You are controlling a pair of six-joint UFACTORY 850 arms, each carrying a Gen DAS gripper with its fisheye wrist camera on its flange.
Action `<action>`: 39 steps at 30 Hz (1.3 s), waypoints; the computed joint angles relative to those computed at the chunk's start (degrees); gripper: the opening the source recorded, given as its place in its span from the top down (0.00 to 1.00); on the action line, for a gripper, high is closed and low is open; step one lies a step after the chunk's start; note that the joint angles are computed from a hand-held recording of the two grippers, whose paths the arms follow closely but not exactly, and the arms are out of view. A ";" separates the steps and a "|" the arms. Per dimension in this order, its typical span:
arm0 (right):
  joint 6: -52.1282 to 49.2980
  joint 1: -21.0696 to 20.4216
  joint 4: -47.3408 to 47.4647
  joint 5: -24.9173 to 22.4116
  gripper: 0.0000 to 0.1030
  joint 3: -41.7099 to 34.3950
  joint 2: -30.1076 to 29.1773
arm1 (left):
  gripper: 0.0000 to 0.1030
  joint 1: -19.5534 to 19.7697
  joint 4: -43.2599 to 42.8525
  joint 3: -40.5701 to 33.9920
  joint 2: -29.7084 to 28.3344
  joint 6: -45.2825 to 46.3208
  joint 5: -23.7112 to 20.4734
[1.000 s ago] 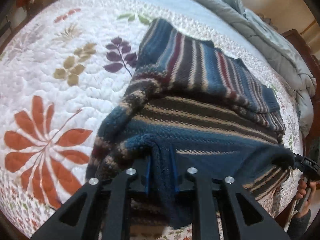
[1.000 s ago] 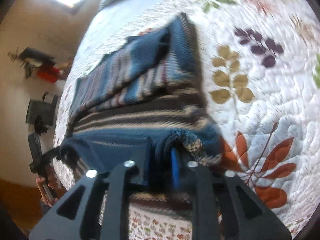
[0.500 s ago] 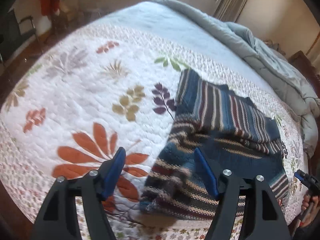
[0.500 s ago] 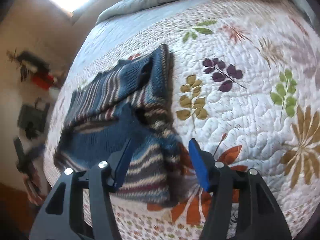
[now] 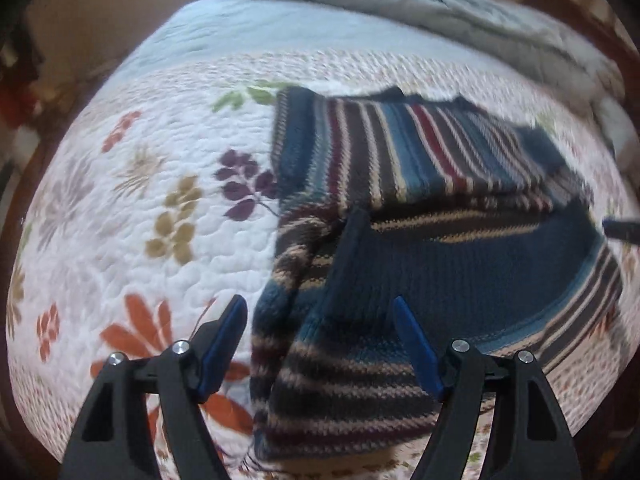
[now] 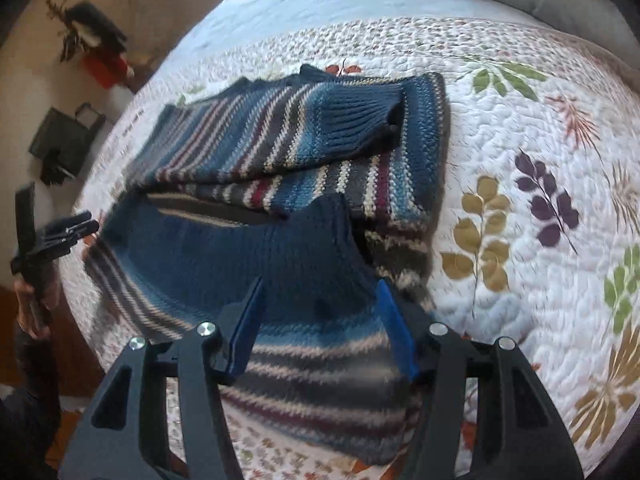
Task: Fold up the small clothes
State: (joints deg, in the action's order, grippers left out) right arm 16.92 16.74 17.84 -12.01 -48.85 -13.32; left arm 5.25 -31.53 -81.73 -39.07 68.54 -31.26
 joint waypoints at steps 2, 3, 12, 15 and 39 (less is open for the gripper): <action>-5.65 -0.35 4.64 -0.66 0.44 -0.99 -1.43 | 0.26 -0.66 1.45 -1.77 -1.66 0.00 -2.13; -7.12 -0.41 5.38 -1.42 0.44 -1.89 -2.54 | 0.26 -0.91 1.89 -2.35 -2.22 -0.24 -2.69; -1.47 0.26 -3.67 -3.94 0.58 -5.13 -6.34 | 0.55 -3.46 5.20 -4.68 -4.74 -2.13 -5.67; 0.79 0.69 -6.89 -4.76 0.93 -5.32 -6.38 | 0.75 -4.39 9.64 -4.43 -5.22 -6.87 -3.80; 19.38 -2.68 -23.35 0.72 0.98 -4.13 4.21 | 0.92 -1.42 -10.24 -12.30 -2.48 -2.41 -9.75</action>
State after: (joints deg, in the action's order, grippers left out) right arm 36.30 14.06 -5.51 -11.29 -52.98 -9.11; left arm 3.83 -41.77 -94.03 -41.55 66.13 -41.01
